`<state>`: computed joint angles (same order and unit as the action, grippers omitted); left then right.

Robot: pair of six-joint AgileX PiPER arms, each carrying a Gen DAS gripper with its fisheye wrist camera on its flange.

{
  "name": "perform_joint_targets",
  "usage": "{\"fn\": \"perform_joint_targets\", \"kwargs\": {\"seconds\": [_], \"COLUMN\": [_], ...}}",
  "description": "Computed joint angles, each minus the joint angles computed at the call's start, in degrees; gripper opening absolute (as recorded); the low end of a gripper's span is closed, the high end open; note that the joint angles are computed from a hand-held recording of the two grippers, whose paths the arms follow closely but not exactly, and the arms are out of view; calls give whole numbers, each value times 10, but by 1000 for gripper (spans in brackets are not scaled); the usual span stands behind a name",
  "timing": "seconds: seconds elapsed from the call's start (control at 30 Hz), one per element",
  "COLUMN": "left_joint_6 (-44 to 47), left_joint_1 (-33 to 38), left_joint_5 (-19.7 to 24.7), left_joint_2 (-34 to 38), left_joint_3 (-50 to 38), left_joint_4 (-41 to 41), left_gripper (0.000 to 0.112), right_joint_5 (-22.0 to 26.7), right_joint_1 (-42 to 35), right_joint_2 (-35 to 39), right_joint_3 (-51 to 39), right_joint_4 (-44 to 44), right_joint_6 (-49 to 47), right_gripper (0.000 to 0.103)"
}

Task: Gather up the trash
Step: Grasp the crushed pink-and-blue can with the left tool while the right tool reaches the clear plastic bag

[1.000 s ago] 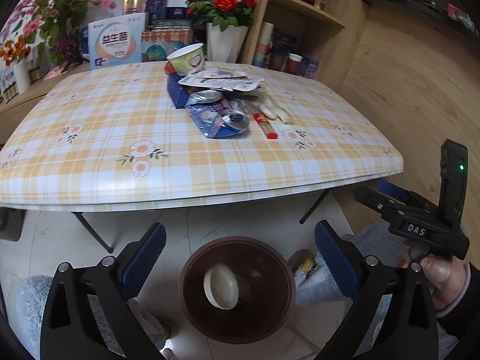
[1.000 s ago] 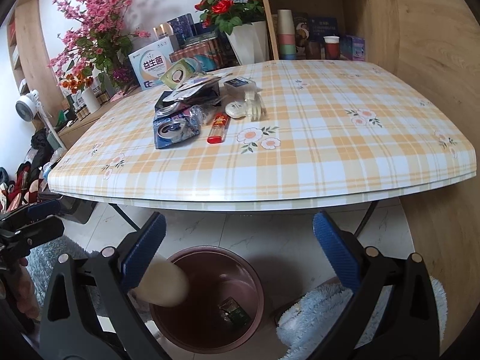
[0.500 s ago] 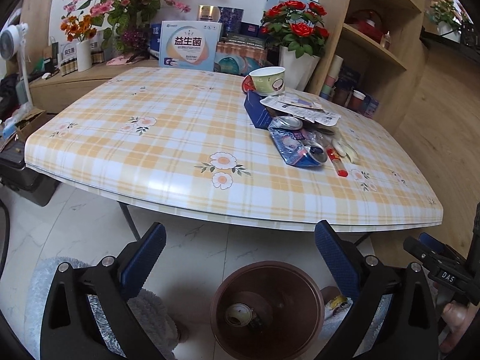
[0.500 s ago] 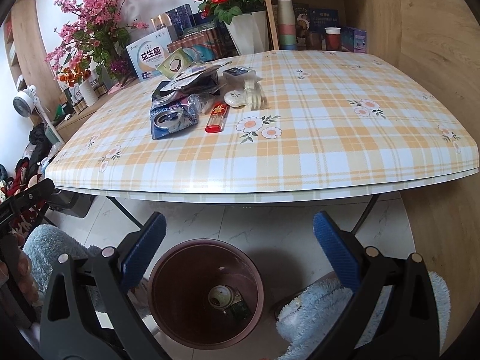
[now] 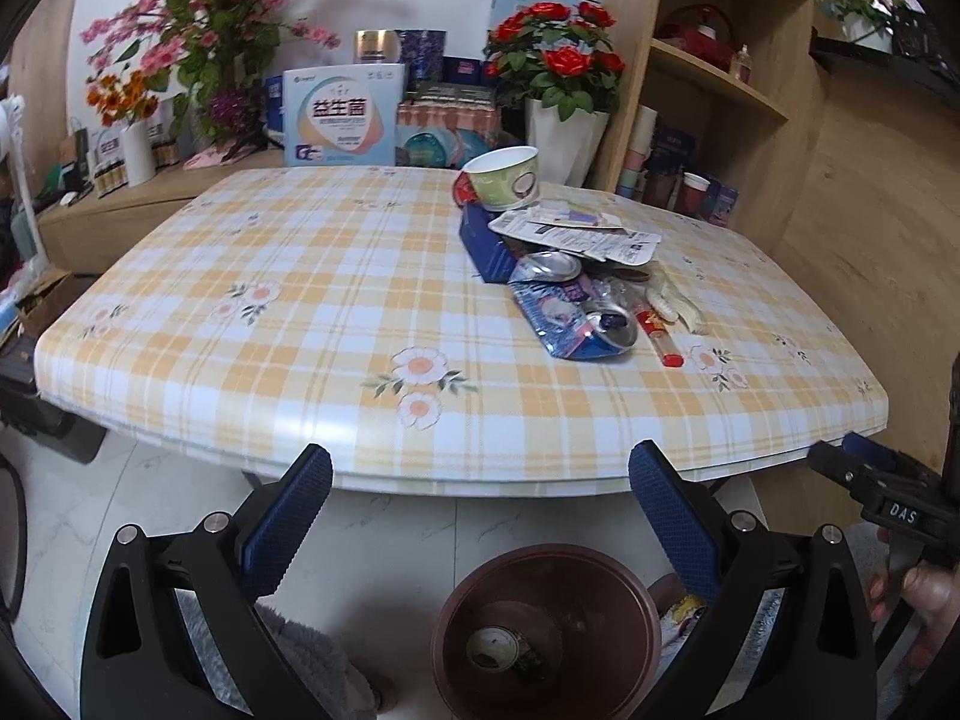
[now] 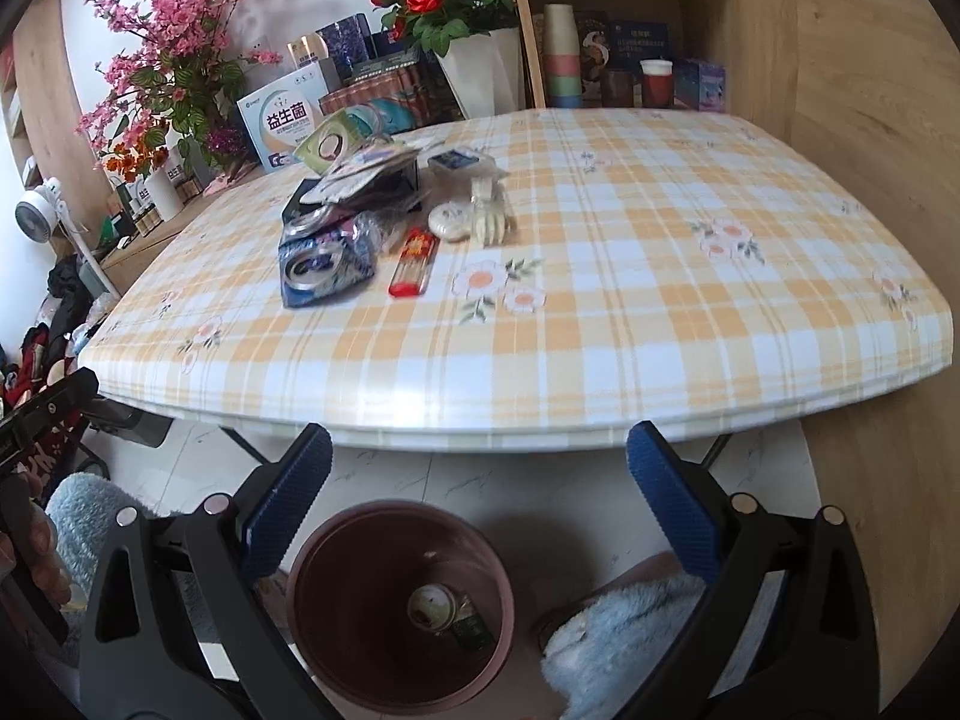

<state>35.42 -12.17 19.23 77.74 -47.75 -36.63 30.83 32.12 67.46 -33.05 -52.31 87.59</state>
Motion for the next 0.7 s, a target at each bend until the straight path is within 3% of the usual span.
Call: {"fn": "perform_joint_targets", "kwargs": {"seconds": [0.2,0.53,0.7], "left_joint_6": [52,9,-25], "left_joint_1": [5,16,21], "left_joint_5": [56,202,270], "left_joint_2": [93,338,439], "left_joint_3": [-111,-398,-530], "left_joint_4": [-56,-58,-51], "left_gripper": [95,60,57], "right_joint_5": [-40,-112,-134], "right_joint_1": [-68,-162,-188], "right_joint_2": [40,131,170], "right_joint_3": [-44,-100,-125], "right_joint_4": [28,83,115], "right_joint_6": [-80,-186,-232], "right_gripper": [97,97,97]}}
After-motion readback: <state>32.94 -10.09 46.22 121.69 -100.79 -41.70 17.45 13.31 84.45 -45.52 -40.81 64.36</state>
